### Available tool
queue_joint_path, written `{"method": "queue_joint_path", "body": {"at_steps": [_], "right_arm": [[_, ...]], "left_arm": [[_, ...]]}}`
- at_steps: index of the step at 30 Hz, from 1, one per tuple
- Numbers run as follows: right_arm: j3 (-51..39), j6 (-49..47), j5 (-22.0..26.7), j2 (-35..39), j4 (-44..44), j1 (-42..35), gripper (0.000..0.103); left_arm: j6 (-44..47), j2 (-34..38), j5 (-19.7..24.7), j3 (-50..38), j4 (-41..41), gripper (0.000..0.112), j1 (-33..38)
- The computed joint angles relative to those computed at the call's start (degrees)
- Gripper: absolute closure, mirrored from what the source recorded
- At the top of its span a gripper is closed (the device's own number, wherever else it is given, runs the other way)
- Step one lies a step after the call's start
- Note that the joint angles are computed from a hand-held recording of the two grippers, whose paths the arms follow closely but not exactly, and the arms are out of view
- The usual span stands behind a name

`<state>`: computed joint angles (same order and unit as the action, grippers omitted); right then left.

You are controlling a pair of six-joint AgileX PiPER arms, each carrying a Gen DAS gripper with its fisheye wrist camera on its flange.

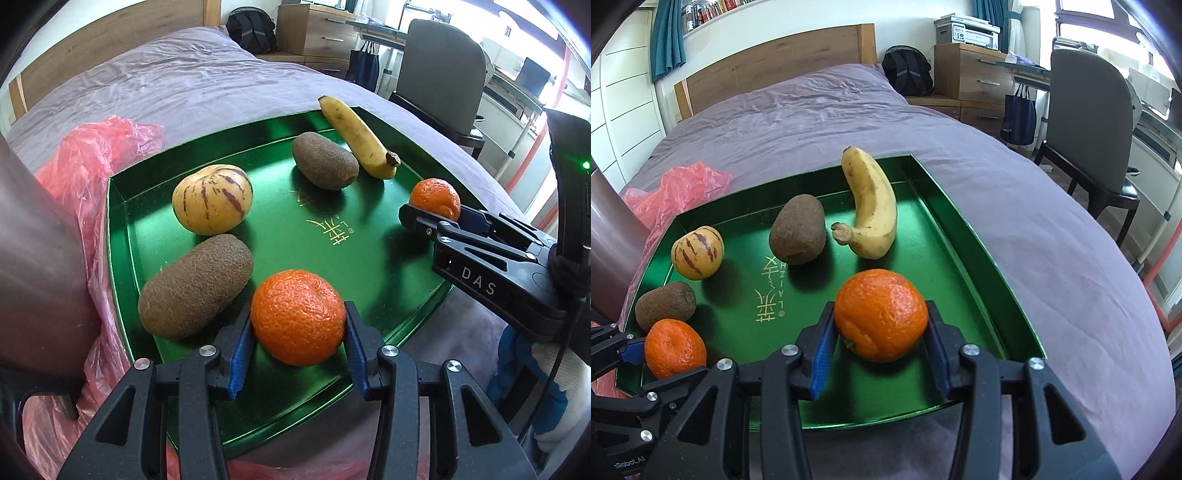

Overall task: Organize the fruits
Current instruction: 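Open both tools to release the oranges in the tray, then move both open tools back over the remaining fruit on the sheet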

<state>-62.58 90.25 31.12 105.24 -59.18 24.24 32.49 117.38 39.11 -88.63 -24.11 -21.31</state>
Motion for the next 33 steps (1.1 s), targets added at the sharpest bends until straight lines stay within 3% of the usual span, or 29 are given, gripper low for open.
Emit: {"method": "queue_joint_path", "body": {"at_steps": [4,6,7,9,14,23,27,33], "right_arm": [[-1.5,-4.6,1.7,0.3,3.9,0.2,0.058],[-1.8,-5.7,2.5,-0.2,5.0,0.3,0.042],[-2.1,-5.7,3.4,-0.5,5.1,0.7,0.028],[-1.8,-5.8,4.9,-1.8,5.4,1.4,0.018],[-1.0,-5.4,9.9,-6.5,5.8,4.4,0.016],[-3.9,-4.9,25.4,-15.5,7.2,16.0,0.016],[-6.5,-1.8,32.1,-17.3,7.2,24.0,0.016],[-11.7,2.7,36.7,-14.1,7.8,34.3,0.016]], "left_arm": [[-0.1,-0.4,0.9,-0.3,0.1,0.072,0.6],[0.2,-1.5,0.2,0.3,0.2,0.071,0.8],[0.8,-2.1,0.4,0.5,-0.2,0.069,0.9],[1.6,-3.7,0.5,1.5,-0.4,0.066,1.0],[5.0,-10.2,0.4,6.3,-2.2,0.065,1.7],[11.9,-24.6,5.8,13.7,-7.3,0.064,7.1],[15.3,-30.4,9.3,16.2,-9.7,0.058,12.2],[22.4,-37.2,15.6,19.8,-13.4,0.056,24.0]]}}
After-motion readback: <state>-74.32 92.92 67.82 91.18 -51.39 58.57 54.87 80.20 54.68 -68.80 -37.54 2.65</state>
